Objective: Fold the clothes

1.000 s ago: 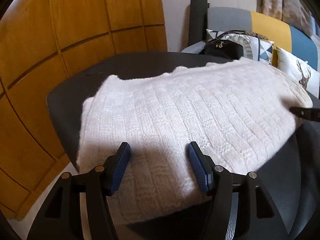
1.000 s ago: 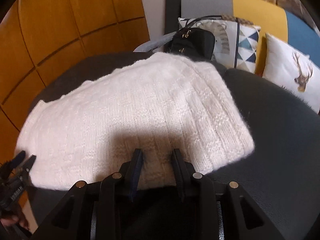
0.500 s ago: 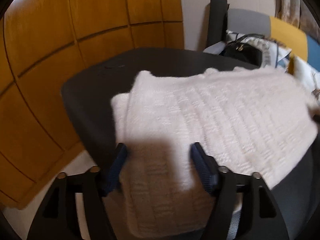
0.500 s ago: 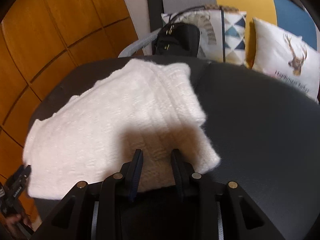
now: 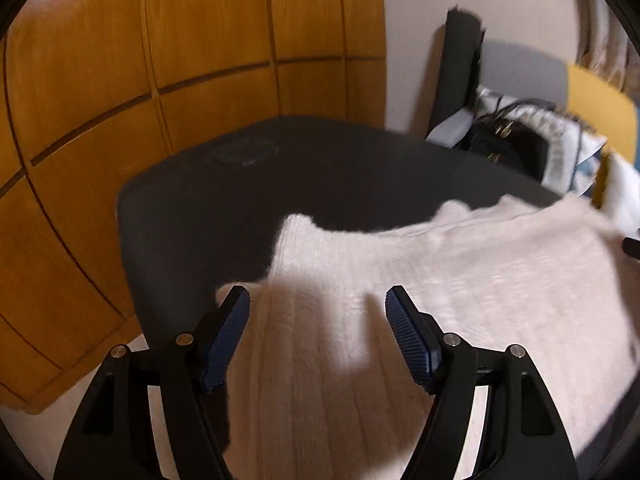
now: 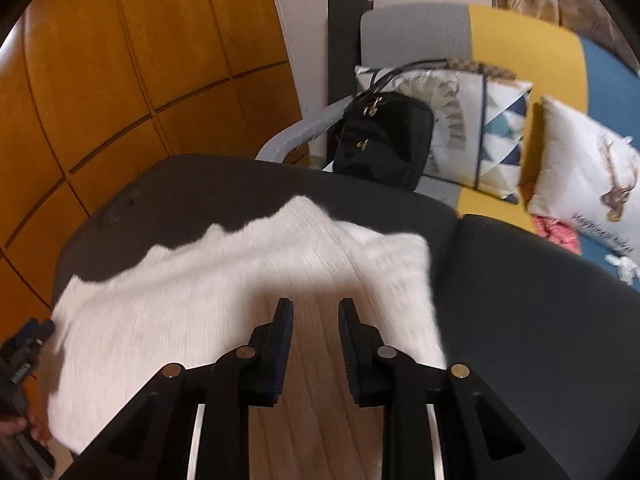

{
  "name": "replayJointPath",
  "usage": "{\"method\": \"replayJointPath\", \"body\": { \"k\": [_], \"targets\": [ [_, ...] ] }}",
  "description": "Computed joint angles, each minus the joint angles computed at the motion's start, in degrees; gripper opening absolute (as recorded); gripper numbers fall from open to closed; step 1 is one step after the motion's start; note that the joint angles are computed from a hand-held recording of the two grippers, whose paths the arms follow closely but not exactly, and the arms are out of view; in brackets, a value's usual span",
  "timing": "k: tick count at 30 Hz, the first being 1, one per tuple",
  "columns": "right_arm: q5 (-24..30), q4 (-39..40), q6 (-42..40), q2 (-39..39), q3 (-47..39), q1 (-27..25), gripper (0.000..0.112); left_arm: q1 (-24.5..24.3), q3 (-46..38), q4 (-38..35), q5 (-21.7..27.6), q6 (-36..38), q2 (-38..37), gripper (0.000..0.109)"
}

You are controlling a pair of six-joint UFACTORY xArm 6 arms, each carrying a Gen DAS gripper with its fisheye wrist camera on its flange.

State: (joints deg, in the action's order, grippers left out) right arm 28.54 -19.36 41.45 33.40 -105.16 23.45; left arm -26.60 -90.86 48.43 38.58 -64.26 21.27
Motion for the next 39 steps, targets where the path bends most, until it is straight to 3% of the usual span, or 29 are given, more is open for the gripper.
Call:
{"method": "replayJointPath", "body": {
  "k": [4, 7, 18, 22, 28, 33, 39],
  "targets": [
    [6.9, 3.2, -4.8, 5.9, -8.5, -0.3, 0.017, 0.9, 1.4, -4.1, -1.1, -0.8, 0.1, 0.073],
    [4.8, 3.5, -2.8, 5.3, -6.3, -1.2, 0.017, 1.9, 3.9, -5.9, -3.7, -1.3, -0.4, 0.073],
    [2.1, 1.6, 3.2, 3.2, -1.9, -1.8, 0.017, 1.8, 5.8, -1.9, -5.2, -3.8, -0.7, 0.075],
    [1.4, -4.6, 8.1, -2.0, 3.2, -0.1, 0.026, 1.6, 5.8, -1.0, -4.5, -4.1, -0.8, 0.075],
    [0.0, -5.7, 3.8, -7.9, 11.0, 4.3, 0.027, 1.7, 6.9, -0.6, -4.6, -4.7, -1.7, 0.075],
    [-1.7, 1.6, 0.7, -8.8, 15.3, 6.3, 0.027, 1.2, 5.5, 0.4, -3.5, -5.0, -0.8, 0.077],
    [-0.4, -2.9, 5.3, -8.6, 15.4, 7.0, 0.030, 0.4, 7.2, -2.8, -1.3, -4.3, -3.2, 0.080]
  ]
}}
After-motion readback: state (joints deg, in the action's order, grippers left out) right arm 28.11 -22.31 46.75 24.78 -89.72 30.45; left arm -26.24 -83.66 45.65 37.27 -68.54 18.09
